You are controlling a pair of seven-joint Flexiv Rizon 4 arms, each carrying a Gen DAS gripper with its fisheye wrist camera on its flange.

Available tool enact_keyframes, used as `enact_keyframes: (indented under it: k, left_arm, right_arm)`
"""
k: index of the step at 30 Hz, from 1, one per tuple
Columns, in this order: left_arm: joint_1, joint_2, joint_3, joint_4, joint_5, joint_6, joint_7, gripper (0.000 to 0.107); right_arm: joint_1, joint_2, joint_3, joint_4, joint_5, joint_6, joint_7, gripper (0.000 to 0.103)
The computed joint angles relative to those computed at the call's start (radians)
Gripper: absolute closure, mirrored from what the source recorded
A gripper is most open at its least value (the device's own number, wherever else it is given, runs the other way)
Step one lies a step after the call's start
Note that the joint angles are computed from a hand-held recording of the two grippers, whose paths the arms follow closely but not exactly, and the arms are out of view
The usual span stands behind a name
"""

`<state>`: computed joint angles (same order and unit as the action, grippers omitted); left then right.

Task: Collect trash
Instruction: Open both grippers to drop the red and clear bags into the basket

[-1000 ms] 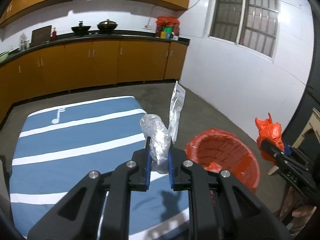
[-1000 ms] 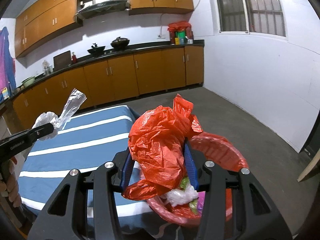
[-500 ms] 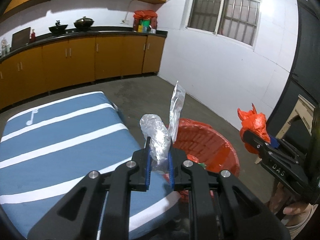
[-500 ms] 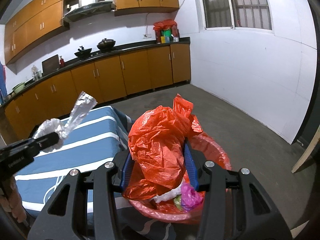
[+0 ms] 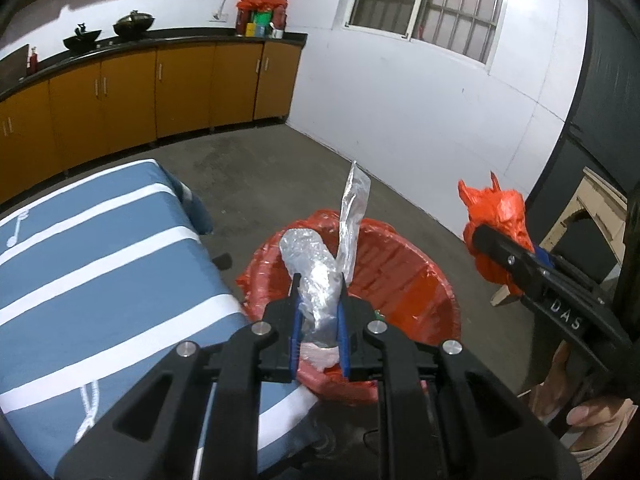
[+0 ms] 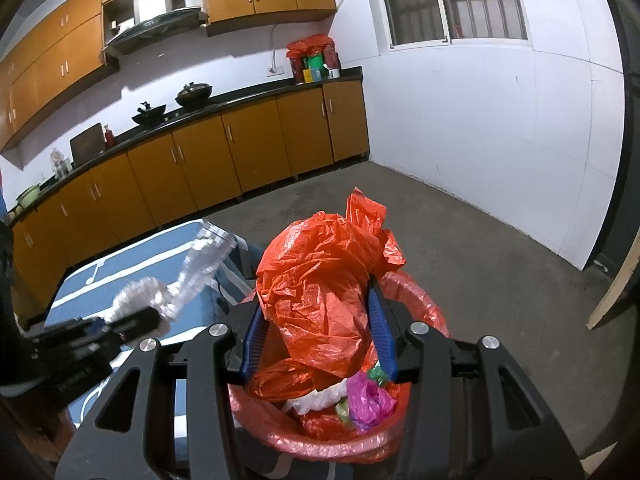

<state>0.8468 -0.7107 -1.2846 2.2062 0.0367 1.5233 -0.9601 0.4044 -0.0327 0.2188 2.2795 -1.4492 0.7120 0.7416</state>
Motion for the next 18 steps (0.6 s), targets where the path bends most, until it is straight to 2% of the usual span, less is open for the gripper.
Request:
enact_keyframes:
  k: [7, 9, 11, 14, 18]
  left_arm:
    - [-0.095, -0.014, 0.062, -0.045, -0.037, -0.035, 0.031, 0.088]
    - [-0.12, -0.016, 0.085, -0.053, -0.054, -0.042, 0.046, 0.082]
    - [-0.147, -0.011, 0.109, -0.057, -0.07, -0.036, 0.056, 0.07]
    - [-0.182, 0.0, 0.145, -0.064, -0.097, -0.037, 0.065, 0.067]
    - [-0.191, 0.025, 0.179, -0.059, -0.134, -0.034, 0.069, 0.064]
  right_arm:
    - [-0.049, 0.019, -0.028, 0.019, -0.079, 0.063, 0.057, 0.056]
    - [-0.071, 0.028, -0.038, 0.028, -0.124, 0.093, 0.095, 0.053]
    - [-0.088, 0.032, -0.043, 0.033, -0.148, 0.119, 0.123, 0.048]
    - [-0.104, 0.038, -0.042, 0.044, -0.171, 0.138, 0.158, 0.046]
    - [-0.092, 0.053, -0.015, 0.06, -0.13, 0.096, 0.138, 0.038]
